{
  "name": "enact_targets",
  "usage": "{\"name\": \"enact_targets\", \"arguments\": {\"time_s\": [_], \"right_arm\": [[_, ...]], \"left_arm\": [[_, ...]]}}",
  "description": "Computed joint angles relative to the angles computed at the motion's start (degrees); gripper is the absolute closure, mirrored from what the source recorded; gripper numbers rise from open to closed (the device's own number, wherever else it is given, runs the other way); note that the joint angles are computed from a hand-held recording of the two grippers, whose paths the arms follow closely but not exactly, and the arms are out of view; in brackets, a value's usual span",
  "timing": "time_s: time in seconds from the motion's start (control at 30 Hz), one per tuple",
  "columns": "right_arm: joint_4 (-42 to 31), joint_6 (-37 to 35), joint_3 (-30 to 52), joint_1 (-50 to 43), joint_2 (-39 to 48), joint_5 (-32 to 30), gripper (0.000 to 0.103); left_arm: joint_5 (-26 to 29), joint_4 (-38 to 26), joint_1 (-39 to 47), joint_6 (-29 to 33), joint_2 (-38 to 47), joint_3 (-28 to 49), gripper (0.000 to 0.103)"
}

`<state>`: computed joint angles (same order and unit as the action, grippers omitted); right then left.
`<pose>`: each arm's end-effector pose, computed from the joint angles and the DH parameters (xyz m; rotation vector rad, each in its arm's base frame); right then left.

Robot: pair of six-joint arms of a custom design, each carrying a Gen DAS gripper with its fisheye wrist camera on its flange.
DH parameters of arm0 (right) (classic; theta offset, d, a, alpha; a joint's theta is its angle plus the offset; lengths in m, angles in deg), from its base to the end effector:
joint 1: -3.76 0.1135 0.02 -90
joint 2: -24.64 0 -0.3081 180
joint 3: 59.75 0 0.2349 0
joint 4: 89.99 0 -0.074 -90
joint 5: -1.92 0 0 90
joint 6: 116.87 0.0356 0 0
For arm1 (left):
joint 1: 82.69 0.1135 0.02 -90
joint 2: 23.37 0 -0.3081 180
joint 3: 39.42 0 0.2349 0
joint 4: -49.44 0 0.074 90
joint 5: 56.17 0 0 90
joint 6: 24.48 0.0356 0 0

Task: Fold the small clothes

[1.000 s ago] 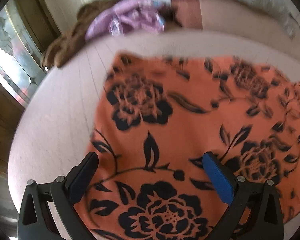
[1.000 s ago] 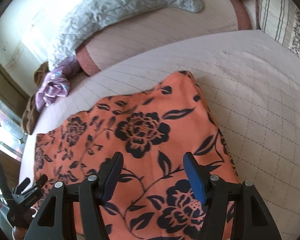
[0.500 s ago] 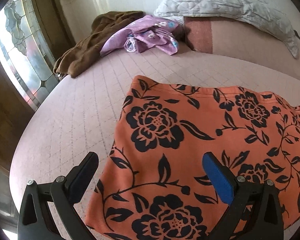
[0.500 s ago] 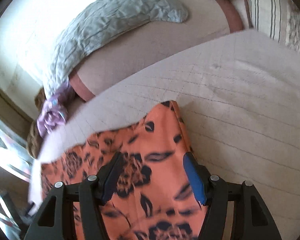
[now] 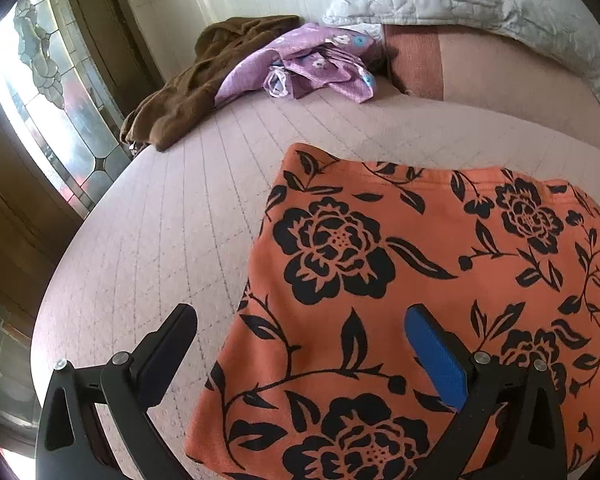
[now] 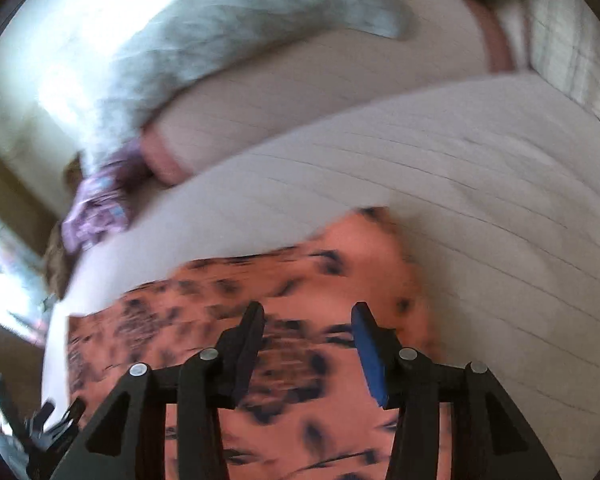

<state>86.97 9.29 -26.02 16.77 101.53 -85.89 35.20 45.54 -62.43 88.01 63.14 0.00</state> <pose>0.1925 0.0431 0.1738 0.5011 2.3543 0.3607 0.2162 0.0789 0.1638 0.0588 2.4827 0.2930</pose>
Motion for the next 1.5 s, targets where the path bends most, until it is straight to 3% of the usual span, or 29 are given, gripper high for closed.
{"name": "enact_targets", "arguments": {"time_s": [0.07, 0.17, 0.4, 0.63, 0.83, 1.0, 1.3, 1.43, 1.5], "right_arm": [[1.9, 0.3, 0.6, 3.9, 4.3, -1.3, 0.053], [0.7, 0.4, 3.2, 10.3, 12.4, 4.9, 0.053], [-4.3, 4.0, 1.8, 14.0, 0.8, 5.7, 0.053], [-15.5, 15.6, -0.1, 25.4, -10.6, 10.4, 0.053], [-17.5, 27.0, -3.2, 35.9, -11.7, 14.2, 0.053], [-18.5, 32.3, -4.7, 40.4, -11.4, 16.3, 0.052], [-21.9, 34.6, -2.7, 45.4, -12.8, 21.0, 0.052], [-16.3, 31.2, -4.2, 41.1, -6.6, 15.1, 0.049], [-15.6, 30.6, -4.0, 41.3, -4.9, 15.6, 0.049]], "left_arm": [[-2.0, 1.4, -1.1, 1.1, 1.8, -0.7, 0.000], [-3.7, 2.6, -1.9, 2.1, 4.1, -1.1, 0.000], [2.9, -0.2, 0.6, 1.9, -1.7, -1.0, 0.000], [5.8, -1.3, 0.5, 1.3, -7.2, -2.6, 0.000], [8.0, -3.1, 1.9, 2.4, -11.4, -4.1, 0.000], [11.5, -5.6, 4.6, 3.9, -15.0, -4.4, 0.000], [14.0, -7.7, 7.0, 5.7, -17.8, -5.1, 0.000], [12.7, -6.3, 5.5, 5.5, -15.7, -5.7, 0.000], [10.7, -6.8, 3.5, 5.0, -12.2, -5.2, 0.000]]}}
